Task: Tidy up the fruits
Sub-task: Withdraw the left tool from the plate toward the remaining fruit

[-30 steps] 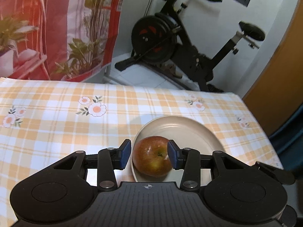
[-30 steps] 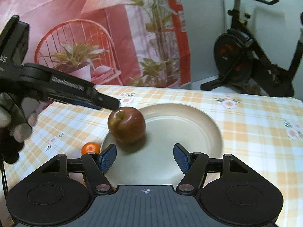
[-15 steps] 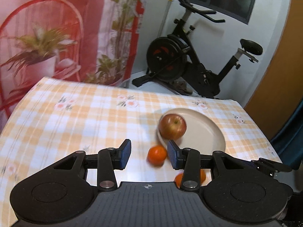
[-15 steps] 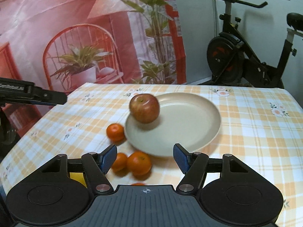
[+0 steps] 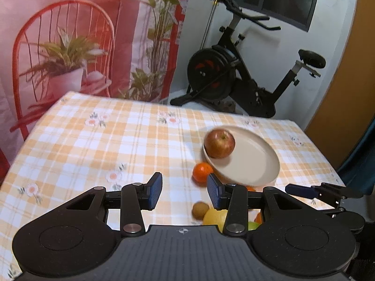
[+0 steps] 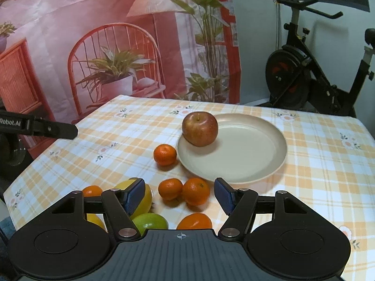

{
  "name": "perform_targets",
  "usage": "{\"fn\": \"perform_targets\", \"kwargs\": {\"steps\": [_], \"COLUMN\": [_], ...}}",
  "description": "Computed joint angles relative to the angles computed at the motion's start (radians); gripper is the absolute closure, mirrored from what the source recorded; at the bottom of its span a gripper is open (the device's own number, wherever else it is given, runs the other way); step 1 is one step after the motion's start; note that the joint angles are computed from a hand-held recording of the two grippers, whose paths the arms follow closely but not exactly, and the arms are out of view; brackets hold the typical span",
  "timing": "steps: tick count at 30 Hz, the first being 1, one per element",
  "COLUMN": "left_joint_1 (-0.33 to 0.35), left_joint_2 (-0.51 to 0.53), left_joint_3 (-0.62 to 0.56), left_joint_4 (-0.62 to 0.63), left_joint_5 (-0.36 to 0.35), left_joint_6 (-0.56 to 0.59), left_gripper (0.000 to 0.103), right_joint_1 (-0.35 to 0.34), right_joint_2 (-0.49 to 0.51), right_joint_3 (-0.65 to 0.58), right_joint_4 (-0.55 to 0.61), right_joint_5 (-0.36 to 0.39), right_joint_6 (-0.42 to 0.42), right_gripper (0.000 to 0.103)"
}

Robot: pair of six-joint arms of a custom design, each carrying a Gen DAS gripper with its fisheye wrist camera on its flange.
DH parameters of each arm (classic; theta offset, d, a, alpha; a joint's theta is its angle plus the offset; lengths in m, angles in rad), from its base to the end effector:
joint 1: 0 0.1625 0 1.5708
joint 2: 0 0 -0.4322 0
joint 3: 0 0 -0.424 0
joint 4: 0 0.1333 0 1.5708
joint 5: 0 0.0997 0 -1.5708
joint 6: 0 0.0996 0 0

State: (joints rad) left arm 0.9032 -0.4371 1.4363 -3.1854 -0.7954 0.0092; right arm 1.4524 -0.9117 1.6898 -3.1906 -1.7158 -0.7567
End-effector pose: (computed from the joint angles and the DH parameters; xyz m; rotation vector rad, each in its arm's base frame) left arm -0.3008 -0.7095 -0.0117 0.5033 2.3691 -1.0394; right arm 0.0346 -0.7157 0.2153 0.7076 -2.4004 0.9371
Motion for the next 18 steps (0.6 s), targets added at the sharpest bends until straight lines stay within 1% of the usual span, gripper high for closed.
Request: {"fn": "perform_targets", "kwargs": {"steps": [7, 11, 13, 18], "left_joint_1": [-0.020, -0.028, -0.028, -0.012], "left_joint_2": [0.000, -0.002, -0.005, -0.030], "left_joint_3": [-0.034, -0.038, -0.029, 0.019], "left_joint_4": [-0.144, -0.190, -0.181, -0.119], "left_joint_5": [0.047, 0.075, 0.082, 0.068], "left_joint_6": [0.152, 0.199, 0.185, 0.063], "left_gripper": [0.058, 0.058, 0.058, 0.058], "right_joint_1": [0.020, 0.031, 0.034, 0.034], "right_joint_2": [0.007, 0.013, 0.019, 0.028], "right_joint_3": [-0.026, -0.038, -0.043, -0.042], "right_joint_4": [-0.037, -0.049, -0.043, -0.035], "right_joint_5": [0.014, 0.015, 0.000, -0.028], "right_joint_6": [-0.024, -0.035, -0.041, -0.040], "right_gripper": [0.041, 0.041, 0.041, 0.042]}}
